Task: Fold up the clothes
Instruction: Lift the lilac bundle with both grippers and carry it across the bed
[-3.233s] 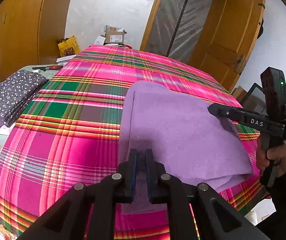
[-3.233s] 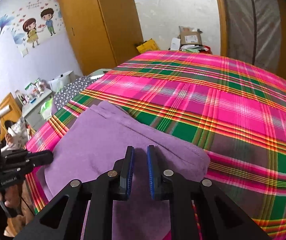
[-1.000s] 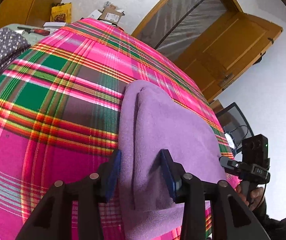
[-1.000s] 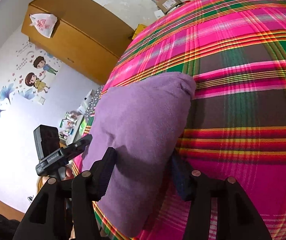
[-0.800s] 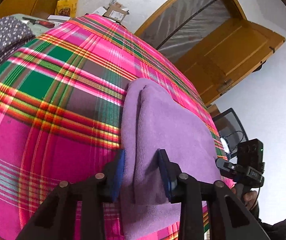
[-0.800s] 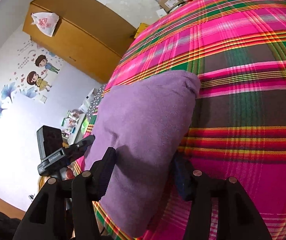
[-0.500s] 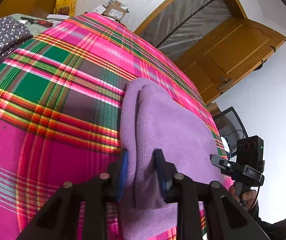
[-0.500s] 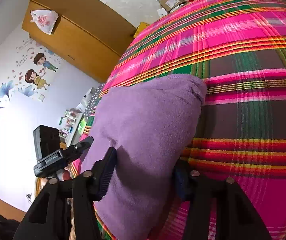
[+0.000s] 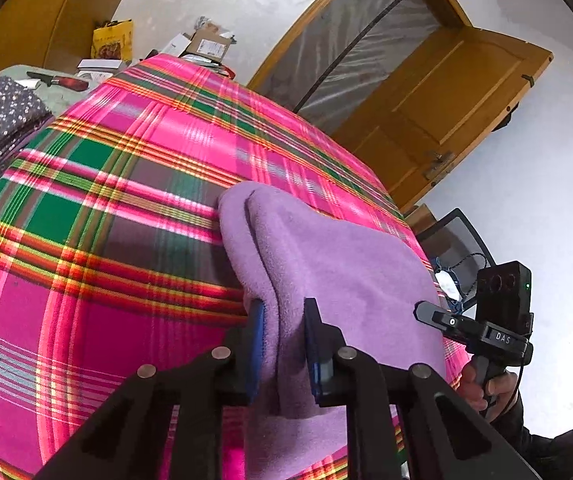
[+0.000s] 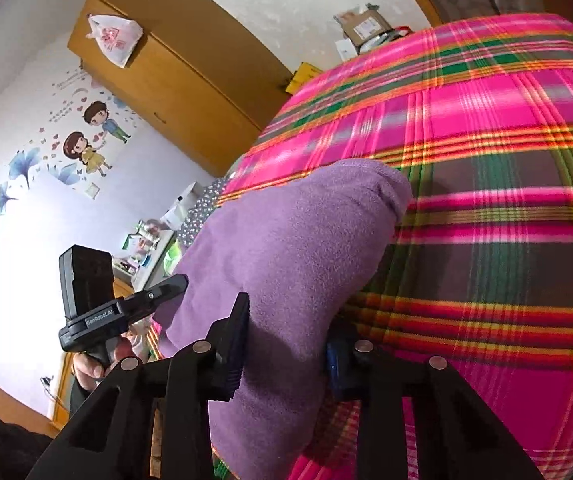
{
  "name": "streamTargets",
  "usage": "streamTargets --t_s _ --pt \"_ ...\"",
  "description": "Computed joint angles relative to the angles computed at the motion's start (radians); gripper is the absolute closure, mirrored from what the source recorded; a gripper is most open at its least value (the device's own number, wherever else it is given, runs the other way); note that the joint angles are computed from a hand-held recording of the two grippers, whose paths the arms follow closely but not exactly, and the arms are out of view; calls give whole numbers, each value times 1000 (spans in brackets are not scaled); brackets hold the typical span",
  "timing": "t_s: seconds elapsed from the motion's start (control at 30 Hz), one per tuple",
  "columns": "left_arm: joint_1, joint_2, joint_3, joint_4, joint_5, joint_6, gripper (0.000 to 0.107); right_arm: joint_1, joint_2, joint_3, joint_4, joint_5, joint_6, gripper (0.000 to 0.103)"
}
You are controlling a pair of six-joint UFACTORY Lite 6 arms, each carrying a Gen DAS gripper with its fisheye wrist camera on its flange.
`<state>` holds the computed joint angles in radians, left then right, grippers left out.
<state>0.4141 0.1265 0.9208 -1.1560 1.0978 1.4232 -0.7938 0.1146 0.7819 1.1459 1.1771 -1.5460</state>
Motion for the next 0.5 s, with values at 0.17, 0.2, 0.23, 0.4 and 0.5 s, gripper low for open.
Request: streamTargets --t_s 0.17,0.2,0.23,0.4,0.5 --pt "-28 -43 -19 -6 -4 -15 88 -39 -6 15 -13 29 -8 71" --pt "-37 -52 -23 -8 -8 -18 88 -47 -4 19 -16 33 -10 71" --pt "-47 -60 -27 -10 -12 -20 88 -56 -2 26 -19 37 -8 71" --pt "-123 -112 -37 -15 -42 -53 88 -117 24 60 -45 60 -18 71" --pt "-179 -140 -36 -18 -73 -79 88 -168 33 77 -61 79 -28 71"
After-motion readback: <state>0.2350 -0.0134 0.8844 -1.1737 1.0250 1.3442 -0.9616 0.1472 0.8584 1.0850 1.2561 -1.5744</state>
